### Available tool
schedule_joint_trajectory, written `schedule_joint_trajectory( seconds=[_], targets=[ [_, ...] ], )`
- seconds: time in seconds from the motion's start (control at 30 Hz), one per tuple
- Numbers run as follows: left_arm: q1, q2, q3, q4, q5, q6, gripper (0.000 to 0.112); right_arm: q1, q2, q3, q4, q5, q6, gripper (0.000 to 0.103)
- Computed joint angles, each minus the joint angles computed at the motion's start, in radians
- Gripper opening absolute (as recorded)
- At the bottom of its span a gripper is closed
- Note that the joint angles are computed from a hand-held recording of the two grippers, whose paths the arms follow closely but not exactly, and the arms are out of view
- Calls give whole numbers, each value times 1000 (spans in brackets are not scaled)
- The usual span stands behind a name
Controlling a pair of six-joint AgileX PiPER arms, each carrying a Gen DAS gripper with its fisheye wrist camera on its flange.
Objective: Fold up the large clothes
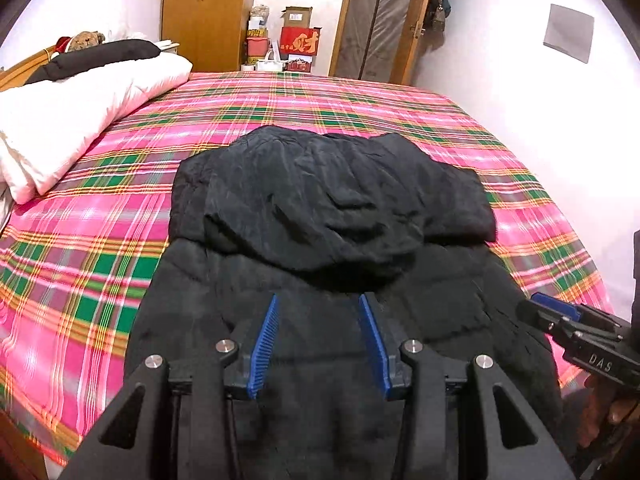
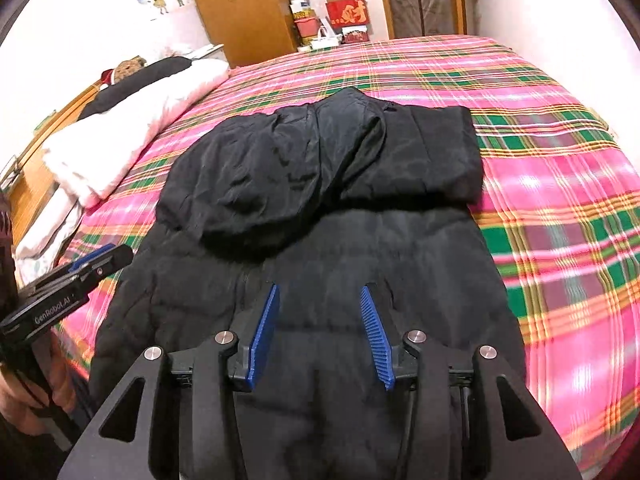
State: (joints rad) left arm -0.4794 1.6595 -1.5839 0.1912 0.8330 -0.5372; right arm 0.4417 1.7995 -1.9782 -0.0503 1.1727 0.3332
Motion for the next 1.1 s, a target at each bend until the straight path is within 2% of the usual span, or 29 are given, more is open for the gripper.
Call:
schedule_joint_trajectory(
  seconds=[0.17,0.27,0.57,0.7,0.8,0.83,1.1],
  targets=[
    [-67,-74,57,47,31,-70,44,13,-155,194,10,-36,12,44],
    [-100,-115,95,73,39,-107,44,31,-215,256,-4,-36,24,44],
    [-126,-174,198,146,58,-174,44,27,-308,397,-49,-54,75,44],
    [-60,-207,282,122,21,-161,44,-42,-318,436,-16,-63,73,44],
    [-4,-222,334,109,-6,-136,44,-98,-319,465,8,-77,65,59],
    [19,-226,351,101,-18,-123,44,-118,-315,468,16,-77,61,61],
    [199,-209,414,19,-75,-35,44,-222,-275,464,24,-67,32,62]
  ],
)
